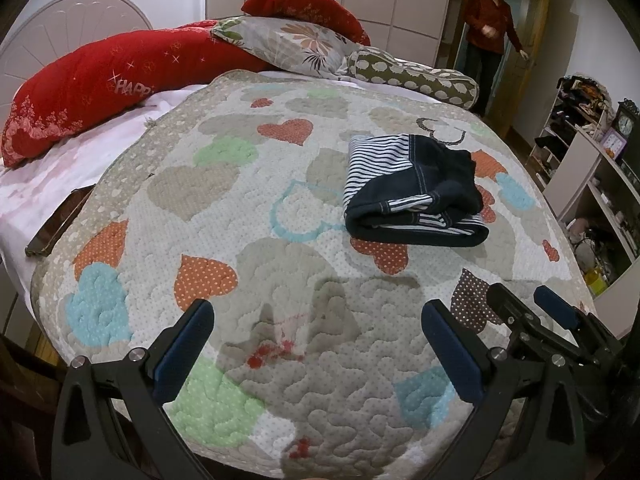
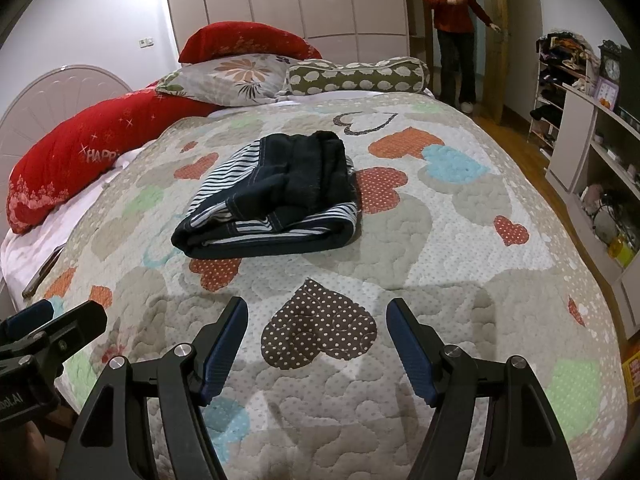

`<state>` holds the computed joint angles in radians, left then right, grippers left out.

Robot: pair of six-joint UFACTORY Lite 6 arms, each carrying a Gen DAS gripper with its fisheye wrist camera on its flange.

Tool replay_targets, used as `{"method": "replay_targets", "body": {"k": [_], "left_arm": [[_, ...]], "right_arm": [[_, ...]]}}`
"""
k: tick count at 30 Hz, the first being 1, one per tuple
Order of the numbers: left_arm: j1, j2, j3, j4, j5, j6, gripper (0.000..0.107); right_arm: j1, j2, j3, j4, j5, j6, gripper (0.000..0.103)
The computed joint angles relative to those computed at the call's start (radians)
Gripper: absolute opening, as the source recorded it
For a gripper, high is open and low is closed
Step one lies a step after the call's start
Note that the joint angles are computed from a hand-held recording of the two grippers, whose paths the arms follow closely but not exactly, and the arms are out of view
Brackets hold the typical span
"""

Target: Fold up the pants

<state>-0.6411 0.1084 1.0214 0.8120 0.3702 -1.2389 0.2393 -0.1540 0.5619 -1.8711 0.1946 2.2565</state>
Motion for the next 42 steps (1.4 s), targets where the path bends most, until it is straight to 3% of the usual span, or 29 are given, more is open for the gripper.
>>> {"method": "replay_targets", "body": {"k": [42], "left_arm": [[0.030,0.043,0.006,-0.152,-0.043,0.123,0.103]], "right_arm": [[0.018,-0.002,-0.011,-0.063,0.023,0.024,0.076]]}}
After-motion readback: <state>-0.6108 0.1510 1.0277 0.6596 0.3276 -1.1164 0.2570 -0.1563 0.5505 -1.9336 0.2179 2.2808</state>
